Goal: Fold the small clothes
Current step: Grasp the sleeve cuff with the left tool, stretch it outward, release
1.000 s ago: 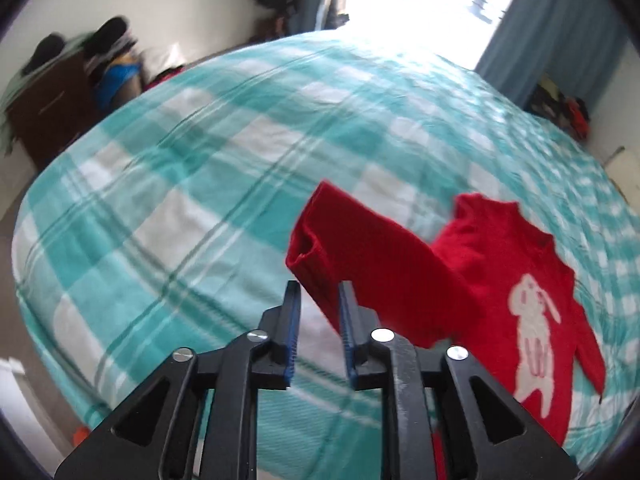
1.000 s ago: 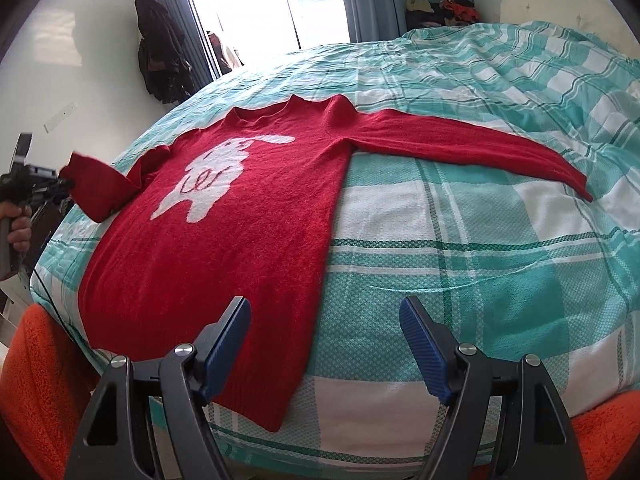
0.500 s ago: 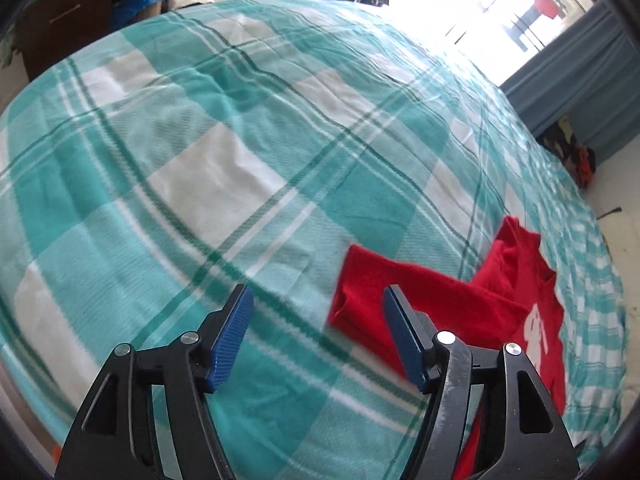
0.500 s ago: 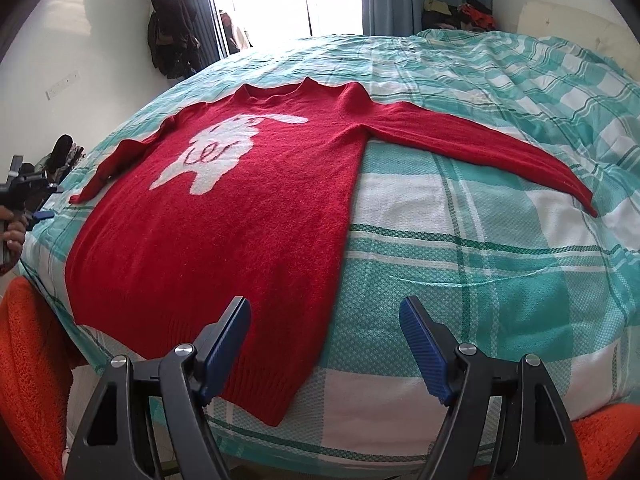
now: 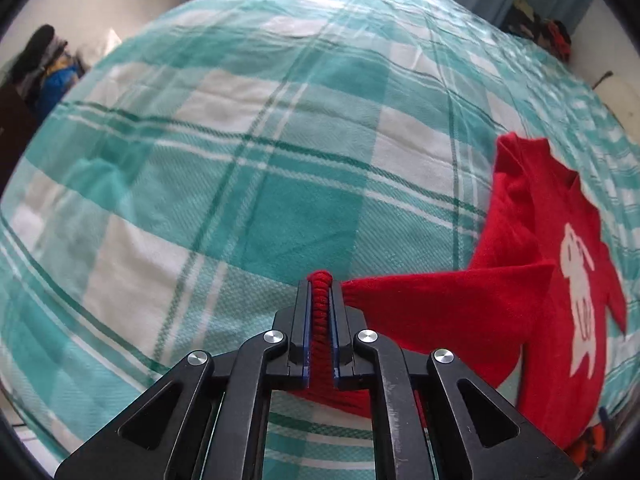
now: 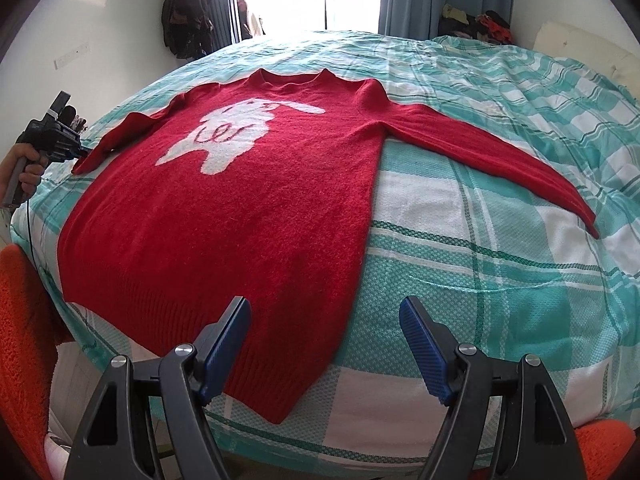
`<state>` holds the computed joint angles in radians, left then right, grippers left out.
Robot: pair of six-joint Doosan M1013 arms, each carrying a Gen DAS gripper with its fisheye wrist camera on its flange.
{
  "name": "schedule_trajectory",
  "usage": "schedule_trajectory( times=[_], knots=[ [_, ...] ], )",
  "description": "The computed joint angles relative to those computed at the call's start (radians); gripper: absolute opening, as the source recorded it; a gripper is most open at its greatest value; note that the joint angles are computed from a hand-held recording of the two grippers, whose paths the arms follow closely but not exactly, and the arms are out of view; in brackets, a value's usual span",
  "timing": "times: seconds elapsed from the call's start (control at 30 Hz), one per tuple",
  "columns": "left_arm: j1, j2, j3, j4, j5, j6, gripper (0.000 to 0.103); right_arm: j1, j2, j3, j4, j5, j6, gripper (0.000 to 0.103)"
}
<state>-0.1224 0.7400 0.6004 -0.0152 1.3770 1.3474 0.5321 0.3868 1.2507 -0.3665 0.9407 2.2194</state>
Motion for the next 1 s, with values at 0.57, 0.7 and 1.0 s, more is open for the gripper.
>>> schedule_trajectory(
  times=[0.57, 0.7, 1.0],
  knots=[
    [0.024, 0.213, -0.397, 0.393, 0.26, -0.147, 0.005, -0.001, 0.026, -0.03, 0.007, 0.039, -0.015, 0.076],
    [0.025, 0.178, -0.281, 0.417, 0.256, -0.179, 0.005, 0.001, 0.03, -0.034, 0.006, 0.039, -0.027, 0.076],
    [0.02, 0.173, -0.248, 0.445, 0.277, -0.14, 0.008, -0.005, 0.02, -0.022, 0.007, 0.026, 0.004, 0.076]
  ],
)
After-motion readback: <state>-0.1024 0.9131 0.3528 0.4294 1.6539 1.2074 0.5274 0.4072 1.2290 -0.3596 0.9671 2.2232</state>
